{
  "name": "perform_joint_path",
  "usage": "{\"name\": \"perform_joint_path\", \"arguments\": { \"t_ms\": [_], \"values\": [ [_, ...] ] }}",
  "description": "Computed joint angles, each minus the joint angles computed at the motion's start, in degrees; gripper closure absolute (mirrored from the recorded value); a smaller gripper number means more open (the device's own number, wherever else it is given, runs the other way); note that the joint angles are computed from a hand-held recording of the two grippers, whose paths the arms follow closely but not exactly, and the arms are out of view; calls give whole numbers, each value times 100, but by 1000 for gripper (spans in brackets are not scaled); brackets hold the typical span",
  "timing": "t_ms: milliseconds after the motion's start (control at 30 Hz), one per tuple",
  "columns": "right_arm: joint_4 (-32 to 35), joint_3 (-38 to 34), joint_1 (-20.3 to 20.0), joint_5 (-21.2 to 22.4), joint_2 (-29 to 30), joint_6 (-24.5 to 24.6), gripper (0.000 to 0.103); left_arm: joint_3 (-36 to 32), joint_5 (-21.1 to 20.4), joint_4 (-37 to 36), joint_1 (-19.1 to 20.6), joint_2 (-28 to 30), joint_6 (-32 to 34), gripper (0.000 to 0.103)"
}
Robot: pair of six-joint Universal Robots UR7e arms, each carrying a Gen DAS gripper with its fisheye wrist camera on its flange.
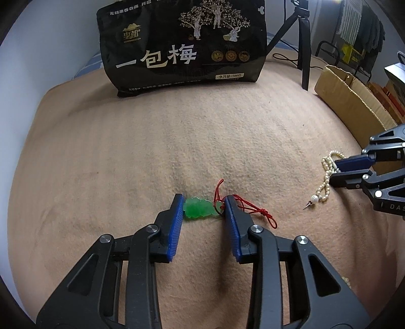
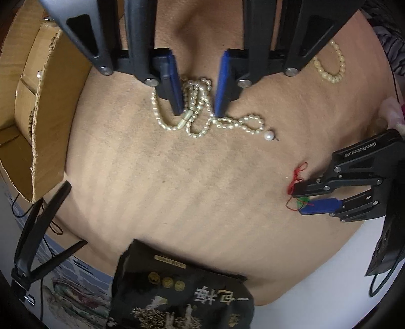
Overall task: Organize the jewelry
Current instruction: 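Grasp the green jade pendant with the left tool while the right tool grasps the pearl necklace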
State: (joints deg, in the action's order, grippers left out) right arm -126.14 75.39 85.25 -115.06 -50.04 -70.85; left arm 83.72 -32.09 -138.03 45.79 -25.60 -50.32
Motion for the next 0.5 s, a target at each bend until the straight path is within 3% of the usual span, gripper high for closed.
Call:
{"name": "perform_joint_path", "arguments": {
  "t_ms": [100, 500],
  "values": [
    [-62, 85, -11, 68, -54, -16, 98, 103, -40, -84, -24, -61, -112, 71],
    [277, 363, -198, 698, -596, 253, 98, 293, 131, 231, -310, -305, -654, 71]
  ]
}}
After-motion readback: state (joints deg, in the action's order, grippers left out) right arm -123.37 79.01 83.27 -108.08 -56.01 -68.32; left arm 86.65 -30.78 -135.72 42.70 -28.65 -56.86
